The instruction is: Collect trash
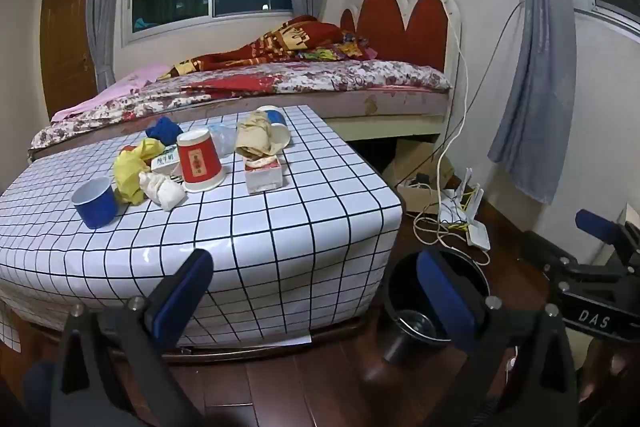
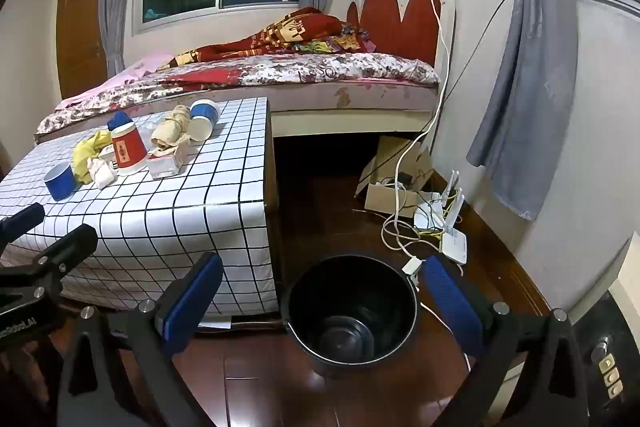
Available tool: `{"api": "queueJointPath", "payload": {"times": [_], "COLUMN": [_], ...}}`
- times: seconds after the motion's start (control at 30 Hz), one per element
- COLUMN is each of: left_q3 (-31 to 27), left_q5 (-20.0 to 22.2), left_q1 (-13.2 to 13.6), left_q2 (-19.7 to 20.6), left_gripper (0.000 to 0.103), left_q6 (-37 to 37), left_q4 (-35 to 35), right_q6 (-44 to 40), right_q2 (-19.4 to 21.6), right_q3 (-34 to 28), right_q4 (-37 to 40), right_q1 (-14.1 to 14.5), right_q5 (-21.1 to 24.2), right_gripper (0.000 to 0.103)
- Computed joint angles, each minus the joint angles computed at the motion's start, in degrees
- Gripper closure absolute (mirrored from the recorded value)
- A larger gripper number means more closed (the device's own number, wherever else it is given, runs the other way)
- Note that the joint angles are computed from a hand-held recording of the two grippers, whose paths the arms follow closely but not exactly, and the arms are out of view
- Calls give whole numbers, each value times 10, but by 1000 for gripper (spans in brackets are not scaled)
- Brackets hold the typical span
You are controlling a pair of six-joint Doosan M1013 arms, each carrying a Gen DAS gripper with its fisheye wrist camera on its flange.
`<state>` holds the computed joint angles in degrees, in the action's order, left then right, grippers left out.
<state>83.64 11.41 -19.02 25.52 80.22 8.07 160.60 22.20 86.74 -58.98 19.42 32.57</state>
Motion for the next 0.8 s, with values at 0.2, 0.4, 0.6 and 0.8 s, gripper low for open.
{"api": "queueJointPath", "payload": {"times": [0.2,0.4,0.6,0.8], "left_q3": [-4,-3,-2,-2], "left_q5": [13,11,8,7], "left_q1": [1,1,1,2], "left_q2": [1,1,0,0], "left_gripper": [1,1,1,1], "left_q6": [28,26,27,25], "left_q4": [-33,-31,-34,-32], "right_q6": [9,5,2,2], "right_q2": [0,1,2,2], "right_q3": [1,0,-1,-1], "right_q4": [-7,-5,-3,-4], "right_q1": [0,0,0,0], "right_q5": [-3,0,0,0], "right_gripper": [1,1,1,1]}}
